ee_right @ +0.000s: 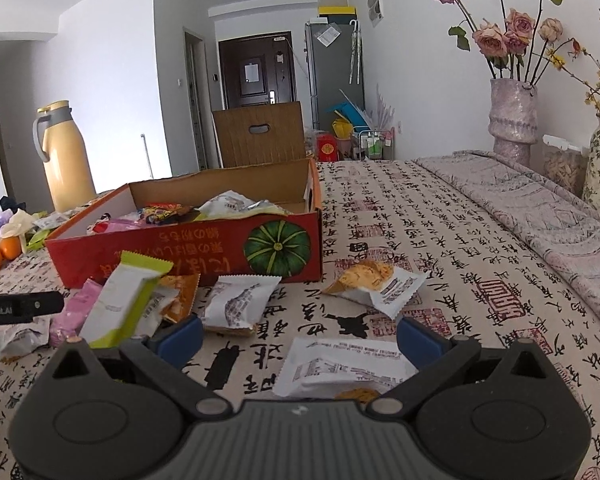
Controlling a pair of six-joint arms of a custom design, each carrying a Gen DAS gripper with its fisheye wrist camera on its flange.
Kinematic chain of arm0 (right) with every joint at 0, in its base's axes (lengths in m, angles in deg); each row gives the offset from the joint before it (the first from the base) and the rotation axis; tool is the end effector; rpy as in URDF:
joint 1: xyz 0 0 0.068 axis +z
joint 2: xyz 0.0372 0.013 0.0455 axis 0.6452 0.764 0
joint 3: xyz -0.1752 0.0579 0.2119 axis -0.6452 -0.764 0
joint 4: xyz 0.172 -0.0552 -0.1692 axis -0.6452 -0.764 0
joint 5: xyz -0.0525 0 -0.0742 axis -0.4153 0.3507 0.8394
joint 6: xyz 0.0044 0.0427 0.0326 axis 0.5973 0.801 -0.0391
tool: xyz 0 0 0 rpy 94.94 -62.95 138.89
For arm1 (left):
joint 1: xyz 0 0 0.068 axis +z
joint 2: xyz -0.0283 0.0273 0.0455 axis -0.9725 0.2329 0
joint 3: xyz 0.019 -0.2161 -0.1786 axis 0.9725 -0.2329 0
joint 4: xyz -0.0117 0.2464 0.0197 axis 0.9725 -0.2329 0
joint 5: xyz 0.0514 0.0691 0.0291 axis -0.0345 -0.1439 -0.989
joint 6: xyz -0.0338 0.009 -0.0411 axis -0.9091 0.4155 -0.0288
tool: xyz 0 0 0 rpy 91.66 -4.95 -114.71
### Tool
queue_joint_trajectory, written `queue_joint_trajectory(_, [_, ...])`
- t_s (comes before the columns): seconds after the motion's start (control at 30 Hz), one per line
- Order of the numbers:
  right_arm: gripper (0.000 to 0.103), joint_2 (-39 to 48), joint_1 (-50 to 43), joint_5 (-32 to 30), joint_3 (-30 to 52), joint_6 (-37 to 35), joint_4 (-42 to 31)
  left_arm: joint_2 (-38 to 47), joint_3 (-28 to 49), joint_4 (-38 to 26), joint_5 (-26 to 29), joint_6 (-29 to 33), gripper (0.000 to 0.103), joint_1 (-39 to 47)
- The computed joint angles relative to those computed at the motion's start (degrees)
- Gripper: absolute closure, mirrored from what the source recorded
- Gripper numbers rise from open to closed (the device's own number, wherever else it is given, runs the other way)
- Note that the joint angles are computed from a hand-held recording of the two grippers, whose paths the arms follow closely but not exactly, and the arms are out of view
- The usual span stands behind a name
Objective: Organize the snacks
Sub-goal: 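Move both open grippers back toward the loose snack packets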
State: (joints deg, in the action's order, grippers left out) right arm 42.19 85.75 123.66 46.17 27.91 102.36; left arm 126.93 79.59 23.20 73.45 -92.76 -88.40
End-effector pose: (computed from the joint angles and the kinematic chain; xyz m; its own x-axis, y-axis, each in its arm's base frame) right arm 0.2194 0.1927 0.1616 -0.5127 0.1050 -0.8521 0.0554 0.9945 0.0893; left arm 0.2629 -0.0519 0.1653 -0.5386 0.0041 -0.8425 0.0708 0.9967 -0.0404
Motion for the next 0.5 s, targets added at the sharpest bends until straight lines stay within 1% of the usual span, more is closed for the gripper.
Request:
queue_joint_trajectory(0.37, [0.0,0.84,0.06,-0.31,0.23,0.17,0.37,0.05,-0.49,1.0,0.23,-0.15,0.0,-0.11])
queue_joint_trajectory(0.5, [0.0,0.66,0.46,0.49,0.09,0.22,0.24,-0.11,-0.74,1.29,0.52,-0.31,0.0,0.06])
